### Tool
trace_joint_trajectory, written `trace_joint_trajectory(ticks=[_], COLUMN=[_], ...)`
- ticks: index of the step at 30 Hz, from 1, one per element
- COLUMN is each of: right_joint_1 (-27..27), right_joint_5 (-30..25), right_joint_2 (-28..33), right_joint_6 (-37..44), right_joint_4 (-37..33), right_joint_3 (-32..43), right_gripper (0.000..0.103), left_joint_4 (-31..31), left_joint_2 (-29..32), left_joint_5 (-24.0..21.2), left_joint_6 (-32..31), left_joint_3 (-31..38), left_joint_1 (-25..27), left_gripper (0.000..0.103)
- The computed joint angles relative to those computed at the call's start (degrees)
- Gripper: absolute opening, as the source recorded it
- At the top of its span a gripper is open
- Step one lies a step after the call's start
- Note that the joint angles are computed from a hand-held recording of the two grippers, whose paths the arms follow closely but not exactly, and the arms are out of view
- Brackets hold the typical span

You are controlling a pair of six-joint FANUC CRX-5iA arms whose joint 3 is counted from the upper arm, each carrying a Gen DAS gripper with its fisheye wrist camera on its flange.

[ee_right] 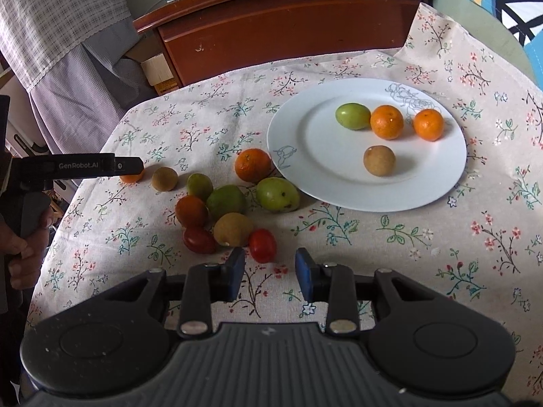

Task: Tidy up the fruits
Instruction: 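Move both grippers back toward the fruit cluster beside the plate, then close left gripper on a large orange while right gripper grasps a red cherry tomato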

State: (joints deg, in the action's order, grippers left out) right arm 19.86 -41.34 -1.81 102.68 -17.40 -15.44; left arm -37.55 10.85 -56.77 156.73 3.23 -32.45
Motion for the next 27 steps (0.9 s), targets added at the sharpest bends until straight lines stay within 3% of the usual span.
trace_joint_trajectory(ticks=[12,16,20,22,24,27], right_joint_1=[1.3,1.7,1.8,1.8,1.8,1.6], right_joint_5=[1.9,2.7,3.1,3.2,3.4,3.6], right_joint_2=[0.9,0.8,0.8,0.7,0.7,0.6], right_joint_6=[0.2,-0.2,-0.4,-0.5,-0.8,-1.1], right_joint_4=[1.1,1.9,2.1,2.0,2.2,1.9], right_joint_3=[-0.5,-0.9,-1.1,-1.1,-1.2,-1.1], right_gripper=[0.034,0.031,0.021,0.019,0.019,0.018], left_joint_4=[2.1,1.4,1.0,0.3,0.0,0.1], left_joint_2=[0.9,1.6,2.0,2.3,2.4,2.4], left_joint_5=[2.5,1.4,1.3,0.6,0.3,0.6], left_joint_6=[-0.2,-0.7,-1.1,-0.9,-1.4,-1.5], left_joint_3=[-0.6,0.1,0.5,1.0,1.3,1.3], left_joint_1=[1.6,1.1,1.0,0.6,0.4,0.4], left_gripper=[0.069,0.060,0.050,0.043,0.030,0.030])
